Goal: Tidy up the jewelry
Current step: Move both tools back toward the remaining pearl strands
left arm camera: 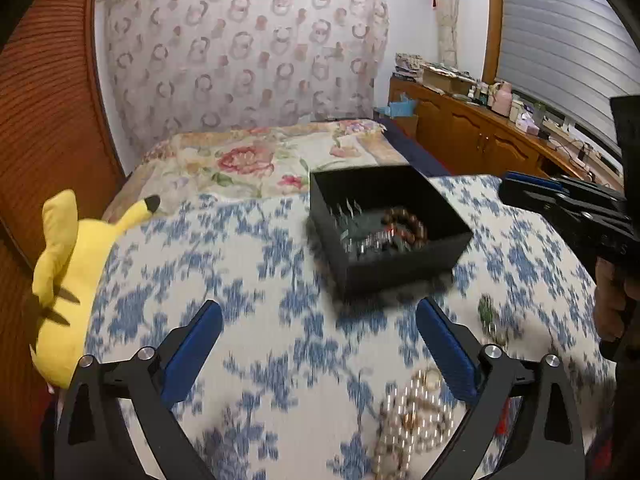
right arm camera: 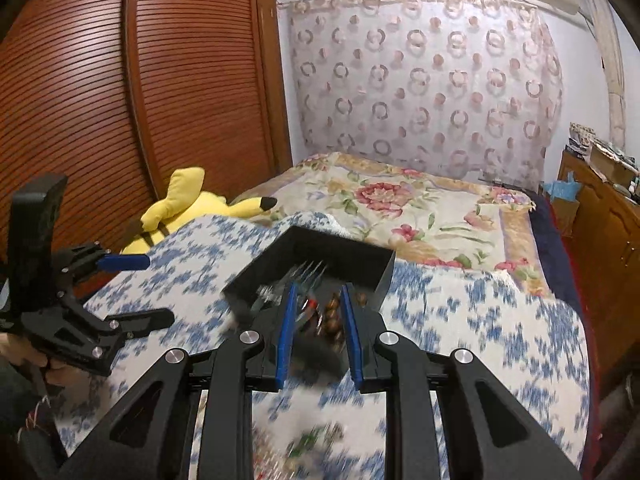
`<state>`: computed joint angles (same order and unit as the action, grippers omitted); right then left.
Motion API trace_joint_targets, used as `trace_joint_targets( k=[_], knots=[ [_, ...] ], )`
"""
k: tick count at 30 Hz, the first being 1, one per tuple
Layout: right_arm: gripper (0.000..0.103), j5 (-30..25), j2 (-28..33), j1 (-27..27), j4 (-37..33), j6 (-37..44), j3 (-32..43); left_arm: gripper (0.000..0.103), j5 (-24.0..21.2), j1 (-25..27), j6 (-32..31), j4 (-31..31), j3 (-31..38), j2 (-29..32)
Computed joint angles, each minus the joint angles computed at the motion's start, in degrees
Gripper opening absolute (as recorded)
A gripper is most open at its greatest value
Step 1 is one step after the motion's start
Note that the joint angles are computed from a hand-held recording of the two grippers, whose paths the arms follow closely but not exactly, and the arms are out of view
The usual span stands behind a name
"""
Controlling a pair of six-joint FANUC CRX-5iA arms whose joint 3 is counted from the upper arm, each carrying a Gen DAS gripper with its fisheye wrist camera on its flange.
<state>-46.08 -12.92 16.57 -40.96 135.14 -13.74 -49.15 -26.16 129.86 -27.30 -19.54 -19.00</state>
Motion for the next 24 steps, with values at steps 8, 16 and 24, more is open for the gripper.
trace_joint_targets(
  k=[8, 16, 24],
  knots=[
    [0.025, -0.18, -7.5, 1.98, 3.77, -4.57, -8.68, 0.095, -0.57, -1.52, 1.51, 1.18, -4.44, -3.25],
    [0.037, -0.37, -11.41, 3.44, 7.12, -9.54, -14.08, 0.095, -1.46, -3.25, 4.23, 1.35, -6.16, -4.12],
    [0.043, -0.93, -14.38, 4.28, 9.85, -12.92, -18.29, 0.095, 0.67, -4.33, 2.78, 3.61, -7.3, -3.27]
  ],
)
